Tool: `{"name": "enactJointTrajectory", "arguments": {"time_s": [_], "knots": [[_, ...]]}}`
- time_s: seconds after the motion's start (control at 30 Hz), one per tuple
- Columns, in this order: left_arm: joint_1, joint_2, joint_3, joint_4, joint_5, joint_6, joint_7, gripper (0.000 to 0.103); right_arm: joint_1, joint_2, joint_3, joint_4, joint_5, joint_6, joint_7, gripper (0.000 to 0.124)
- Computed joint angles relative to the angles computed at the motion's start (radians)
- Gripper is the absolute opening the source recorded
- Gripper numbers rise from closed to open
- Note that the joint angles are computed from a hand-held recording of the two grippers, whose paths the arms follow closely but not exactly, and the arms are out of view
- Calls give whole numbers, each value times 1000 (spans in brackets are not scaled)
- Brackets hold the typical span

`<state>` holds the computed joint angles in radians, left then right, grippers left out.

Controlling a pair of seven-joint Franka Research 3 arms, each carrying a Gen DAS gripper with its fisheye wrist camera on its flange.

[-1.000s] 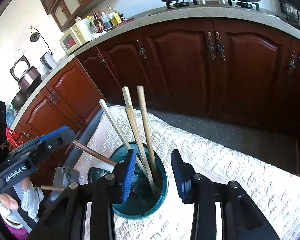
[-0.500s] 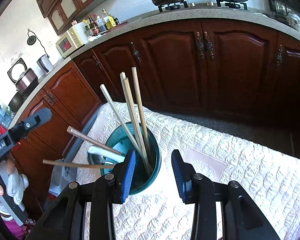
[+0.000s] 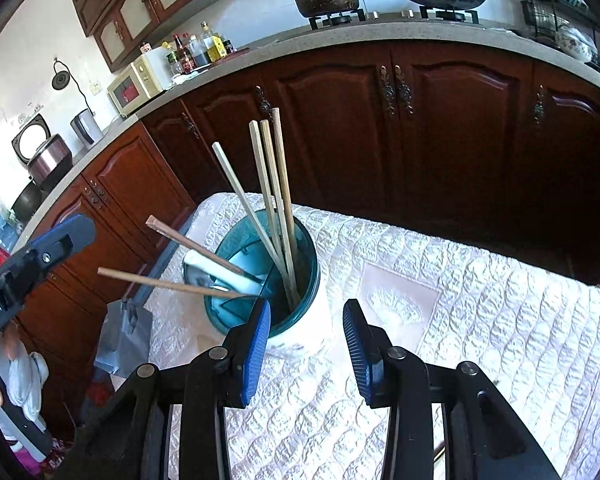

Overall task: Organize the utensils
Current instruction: 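Withdraw the open left tool from the cup while the right tool releases its chopstick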

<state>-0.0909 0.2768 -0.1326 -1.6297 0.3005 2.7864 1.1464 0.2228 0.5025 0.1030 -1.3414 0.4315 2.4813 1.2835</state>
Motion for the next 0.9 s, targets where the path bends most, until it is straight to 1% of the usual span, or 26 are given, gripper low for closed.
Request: {"name": "enactJointTrajectory", "arguments": {"time_s": [0.03, 0.13, 0.23, 0.37, 0.5, 0.67, 0.9], "knots": [[-5, -6, 2, -9, 10, 4, -5, 38, -1, -16, 1, -25, 4, 12, -2, 36], [-20, -23, 12, -36, 49, 16, -30, 38, 3, -54, -5, -87, 4, 45, 1, 42], [-27, -36, 8, -62, 67, 24, -40, 38, 2, -87, -7, -140, 10, 68, 3, 42], [-29, -43, -5, -79, 59, 19, -36, 38, 6, -125, -14, -203, 7, 97, 11, 42], [-35, -48, -14, -96, 52, 15, -30, 38, 24, -158, -32, -258, -39, 125, 42, 42], [-35, -50, -24, -114, 32, 15, -11, 38, 9, -185, -22, -307, -13, 138, 41, 42], [-41, -35, -45, -111, -22, -10, 34, 38, -4, -233, -30, -384, 6, 148, 42, 42]]}}
